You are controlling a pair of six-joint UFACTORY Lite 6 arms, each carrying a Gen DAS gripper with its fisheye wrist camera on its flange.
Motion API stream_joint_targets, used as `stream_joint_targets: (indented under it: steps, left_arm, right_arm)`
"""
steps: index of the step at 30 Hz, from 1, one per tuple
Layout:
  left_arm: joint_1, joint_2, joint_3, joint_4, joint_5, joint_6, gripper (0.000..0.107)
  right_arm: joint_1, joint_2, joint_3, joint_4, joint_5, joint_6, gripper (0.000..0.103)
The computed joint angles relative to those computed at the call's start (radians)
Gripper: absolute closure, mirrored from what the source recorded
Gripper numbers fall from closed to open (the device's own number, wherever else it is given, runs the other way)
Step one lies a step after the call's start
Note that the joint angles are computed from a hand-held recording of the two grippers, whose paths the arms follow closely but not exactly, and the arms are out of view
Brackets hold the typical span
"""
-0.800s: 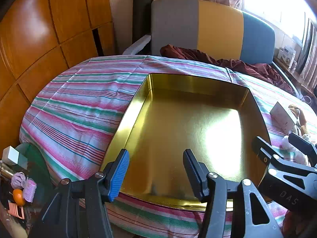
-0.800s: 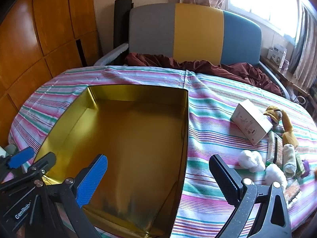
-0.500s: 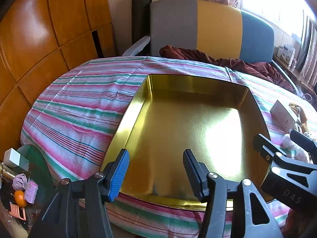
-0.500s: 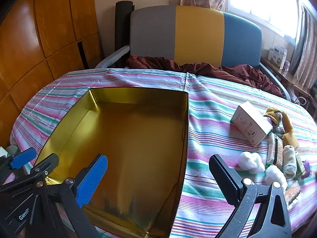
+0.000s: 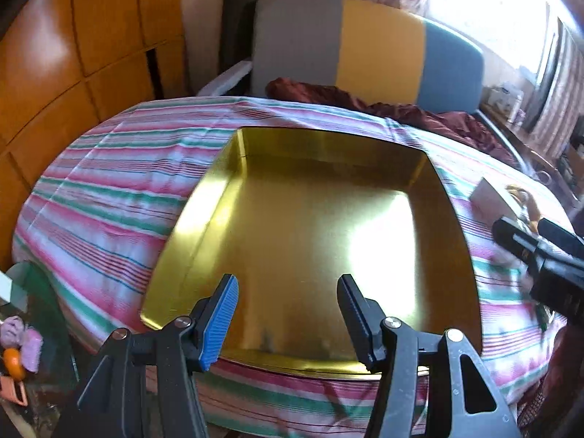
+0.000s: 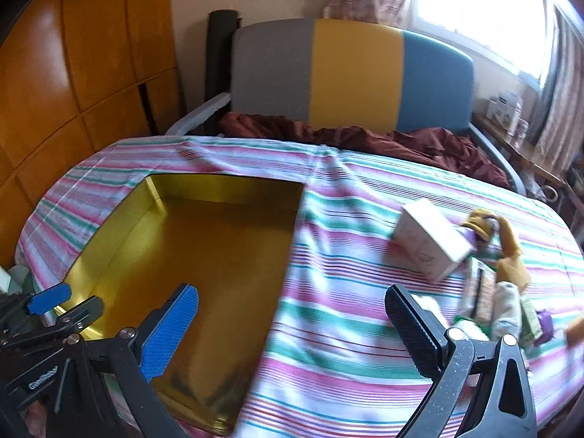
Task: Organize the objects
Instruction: 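Move both tools from the gold tray toward the cluster of items, then grasp the white wrapped bundle with the right tool while the left tool grasps a cotton ball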
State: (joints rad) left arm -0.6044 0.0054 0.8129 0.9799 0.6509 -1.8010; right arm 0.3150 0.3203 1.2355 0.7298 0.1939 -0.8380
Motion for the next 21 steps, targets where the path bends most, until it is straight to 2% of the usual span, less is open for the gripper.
stream_joint_targets:
  steps: [3,7,9,14,16,18,21]
  left_arm:
    - [-0.022,0.027,0.020,-0.008,-0.031,0.017,0.050]
    - [-0.070,0.065,0.055,0.014,-0.075,0.016,0.050]
    - [-0.096,0.090,0.085,0.016,-0.082,0.021,0.050]
    - [-0.115,0.123,0.135,0.019,-0.195,0.063,0.050]
    - [-0.113,0.131,0.149,0.013,-0.258,0.071,0.050]
    - [-0.102,0.149,0.170,-0.051,-0.319,0.126,0.050]
    - [-0.097,0.202,0.230,-0.200,-0.336,0.253,0.050]
  right_arm:
    - [-0.093,-0.007,-0.011,0.185,0.042,-0.217,0.000]
    - [-0.201,-0.004,-0.034,0.227,0.040,-0.314,0.000]
    - [-0.266,-0.002,-0.052,0.322,0.021,-0.403,0.000]
    - [-0.462,0.069,-0.010,0.435,0.052,-0.462,0.000]
    - [-0.507,0.109,0.025,0.458,0.084,-0.510,0.003]
    - [-0.535,0.147,0.057,0.475,0.120,-0.572,0.012]
    - [-0.552,0.200,0.107,0.435,0.205,-0.593,0.021]
